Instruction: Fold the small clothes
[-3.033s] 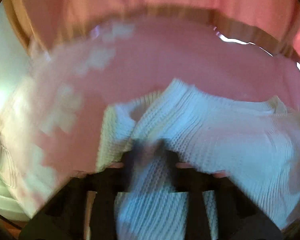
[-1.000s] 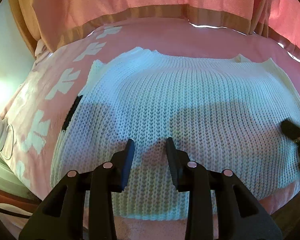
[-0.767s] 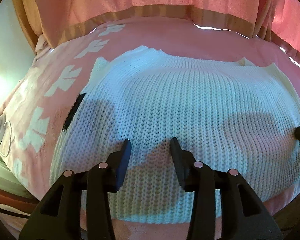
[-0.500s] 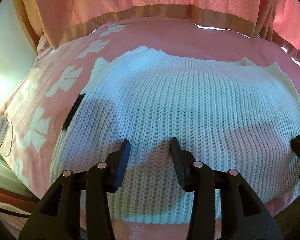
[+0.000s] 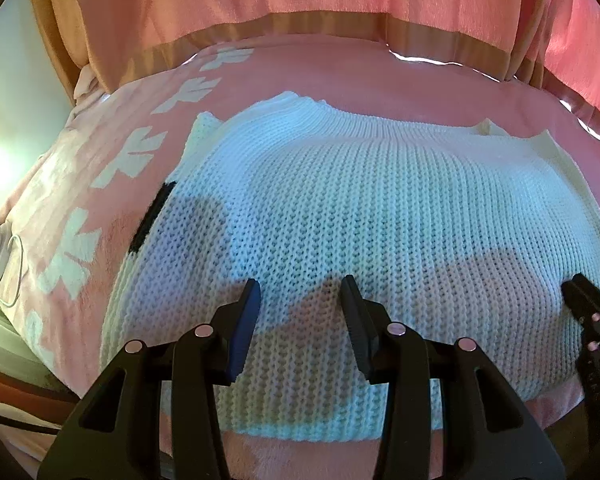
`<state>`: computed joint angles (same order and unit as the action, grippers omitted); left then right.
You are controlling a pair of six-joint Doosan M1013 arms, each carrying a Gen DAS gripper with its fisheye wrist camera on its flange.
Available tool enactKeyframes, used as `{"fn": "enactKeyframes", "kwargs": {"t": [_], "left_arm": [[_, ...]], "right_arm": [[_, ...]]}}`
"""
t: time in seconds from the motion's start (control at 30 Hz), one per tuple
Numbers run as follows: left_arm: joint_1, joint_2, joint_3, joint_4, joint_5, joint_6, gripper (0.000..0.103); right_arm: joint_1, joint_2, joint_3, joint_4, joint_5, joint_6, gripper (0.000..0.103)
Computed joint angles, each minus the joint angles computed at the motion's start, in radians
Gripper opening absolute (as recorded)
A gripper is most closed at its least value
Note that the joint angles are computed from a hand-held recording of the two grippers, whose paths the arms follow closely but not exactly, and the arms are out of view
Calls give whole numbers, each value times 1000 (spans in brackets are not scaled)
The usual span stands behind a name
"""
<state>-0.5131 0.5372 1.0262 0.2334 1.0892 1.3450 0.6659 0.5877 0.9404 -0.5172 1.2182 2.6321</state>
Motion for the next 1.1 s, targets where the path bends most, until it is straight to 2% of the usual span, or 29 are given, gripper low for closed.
{"fn": "enactKeyframes", "kwargs": {"t": [0.2,0.33,0.4,0.5,0.57,0.6,0.63,0.67,0.73,0.8,0.87,0.93,1.0,1.03,1.07,1.1], "left_arm": [[10,-17,14,5,-13,-35,40],[20,-15,12,25,2,-70,40],[28,-15,11,20,5,-78,40],[37,-18,15,-2,1,-69,40],[39,-20,18,-14,0,-60,40],[42,-23,21,-25,-3,-56,40],[47,-28,25,-48,-10,-53,41],[58,-37,32,-87,-19,-49,43],[77,-60,55,-146,-43,-70,54],[109,-100,110,-236,-103,-131,72],[125,-123,149,-255,-124,-203,74],[136,-127,170,-247,-115,-285,78],[153,-104,156,-293,-65,-331,79],[161,-97,152,-323,-60,-331,80],[159,-99,157,-317,-86,-336,82],[155,-94,148,-299,-92,-336,80]], "right_arm": [[-2,47,-96,33,-60,-97,14],[-24,146,-224,138,26,-243,15],[-11,168,-259,86,52,-257,15],[-4,143,-234,74,-5,-222,16],[-2,163,-261,84,39,-261,24],[-2,172,-264,80,54,-278,25],[1,164,-246,60,32,-268,25],[-2,165,-260,79,43,-261,24],[-5,140,-233,80,3,-226,24],[-1,119,-212,59,-12,-210,24],[2,109,-197,44,-8,-200,24],[0,95,-171,53,-10,-187,25],[-4,90,-155,71,-10,-175,25],[-8,85,-141,89,-19,-166,25],[-11,79,-126,99,-32,-158,25],[-13,75,-115,108,-43,-151,25]]}}
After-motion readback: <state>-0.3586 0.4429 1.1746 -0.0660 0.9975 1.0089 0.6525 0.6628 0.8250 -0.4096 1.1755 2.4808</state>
